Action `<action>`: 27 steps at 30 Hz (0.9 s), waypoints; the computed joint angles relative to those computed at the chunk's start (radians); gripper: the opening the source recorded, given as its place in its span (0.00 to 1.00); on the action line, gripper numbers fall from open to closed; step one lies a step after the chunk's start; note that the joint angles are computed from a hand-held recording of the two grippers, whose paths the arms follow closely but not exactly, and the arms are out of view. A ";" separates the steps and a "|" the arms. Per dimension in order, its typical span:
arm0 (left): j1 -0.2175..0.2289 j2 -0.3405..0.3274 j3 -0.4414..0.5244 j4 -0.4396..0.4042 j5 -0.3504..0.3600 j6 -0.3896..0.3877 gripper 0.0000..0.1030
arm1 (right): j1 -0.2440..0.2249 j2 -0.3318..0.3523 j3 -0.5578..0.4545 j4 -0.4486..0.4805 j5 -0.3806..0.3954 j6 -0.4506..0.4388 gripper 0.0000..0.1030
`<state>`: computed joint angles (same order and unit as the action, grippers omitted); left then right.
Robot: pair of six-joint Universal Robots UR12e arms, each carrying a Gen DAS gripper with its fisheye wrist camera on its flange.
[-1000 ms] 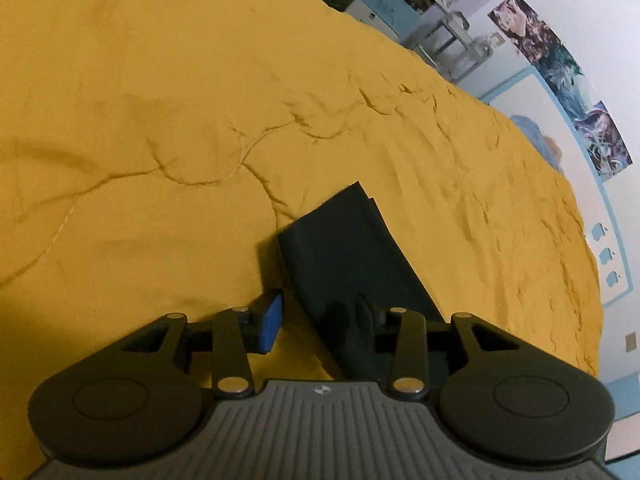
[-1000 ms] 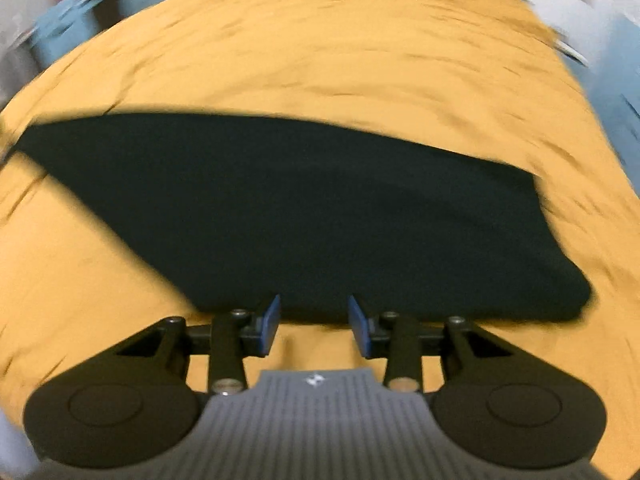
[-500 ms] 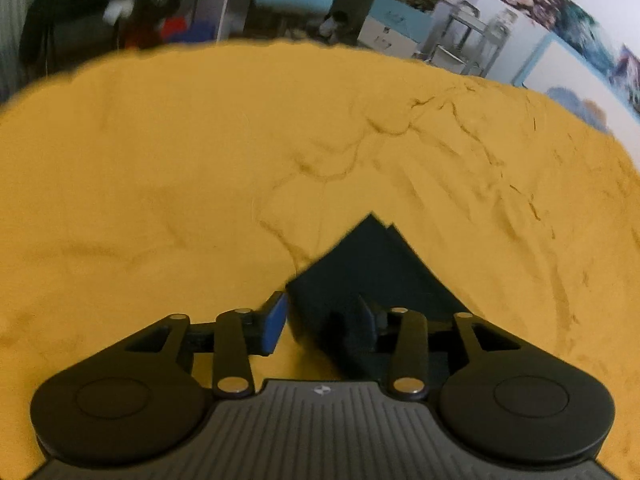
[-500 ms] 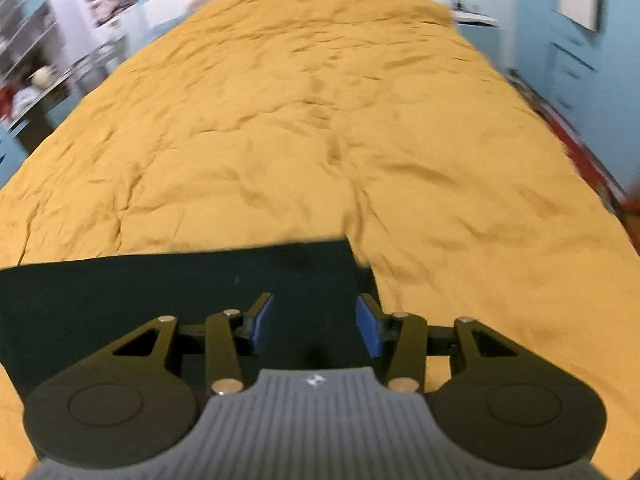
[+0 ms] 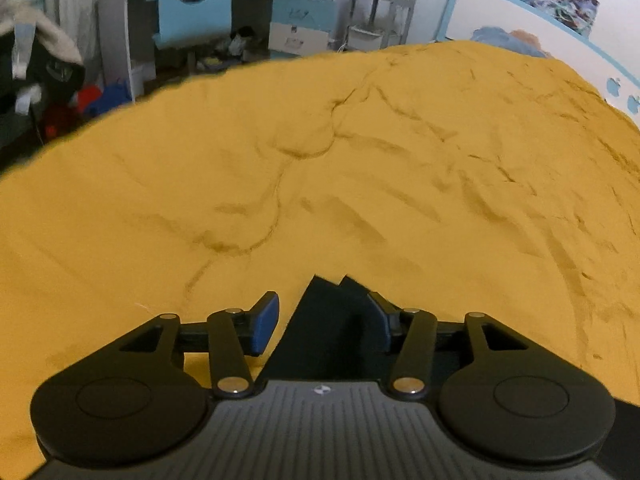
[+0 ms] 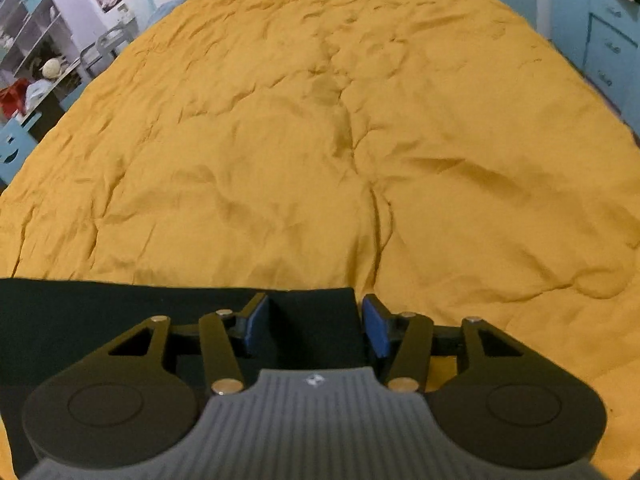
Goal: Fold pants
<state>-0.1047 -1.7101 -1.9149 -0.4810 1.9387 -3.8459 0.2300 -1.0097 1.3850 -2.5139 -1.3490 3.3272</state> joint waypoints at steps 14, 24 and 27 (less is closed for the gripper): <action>-0.018 0.005 -0.020 0.067 0.044 -0.079 0.01 | -0.048 -0.013 0.027 -0.051 0.221 -0.008 0.19; -0.069 -0.018 0.062 -0.052 0.187 -0.072 0.00 | -0.039 -0.066 0.094 -0.153 0.156 -0.014 0.00; -0.078 -0.022 0.078 -0.042 0.208 -0.027 0.00 | -0.046 -0.098 0.139 -0.218 0.132 0.026 0.00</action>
<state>-0.1826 -1.7318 -1.8369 -0.5232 2.1466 -3.8734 0.1839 -1.1073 1.5235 -2.7324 -1.2168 3.3530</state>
